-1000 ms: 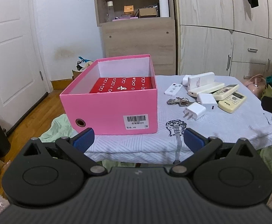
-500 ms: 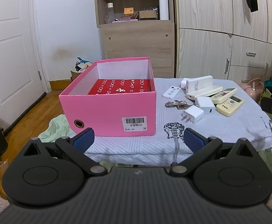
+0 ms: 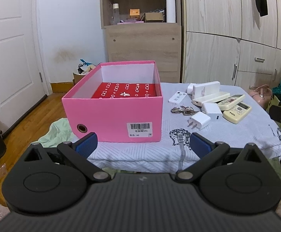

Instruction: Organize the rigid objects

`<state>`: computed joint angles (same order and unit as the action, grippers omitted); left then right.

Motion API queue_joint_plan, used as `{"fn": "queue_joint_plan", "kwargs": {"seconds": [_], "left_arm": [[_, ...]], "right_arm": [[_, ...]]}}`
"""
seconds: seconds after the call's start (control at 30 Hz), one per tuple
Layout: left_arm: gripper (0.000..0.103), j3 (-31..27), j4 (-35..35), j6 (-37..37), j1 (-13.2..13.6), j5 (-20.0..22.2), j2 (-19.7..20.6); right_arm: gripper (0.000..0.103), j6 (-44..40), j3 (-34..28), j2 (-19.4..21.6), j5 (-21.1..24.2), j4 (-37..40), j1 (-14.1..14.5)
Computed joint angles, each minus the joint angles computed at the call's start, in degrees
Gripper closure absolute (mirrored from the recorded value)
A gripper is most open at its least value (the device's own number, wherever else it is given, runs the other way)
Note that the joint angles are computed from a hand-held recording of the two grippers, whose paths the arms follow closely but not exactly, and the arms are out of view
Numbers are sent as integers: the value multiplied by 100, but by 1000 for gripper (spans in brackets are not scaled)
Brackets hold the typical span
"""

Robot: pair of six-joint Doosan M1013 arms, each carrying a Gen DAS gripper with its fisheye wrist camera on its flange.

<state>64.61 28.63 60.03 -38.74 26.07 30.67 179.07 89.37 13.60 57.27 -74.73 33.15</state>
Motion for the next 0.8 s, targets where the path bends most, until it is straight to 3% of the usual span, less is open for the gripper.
{"fn": "queue_joint_plan", "kwargs": {"seconds": [0.8], "left_arm": [[0,9,39,-38,6,16,1]], "right_arm": [[0,-176,-19,7,26,62,5]]}}
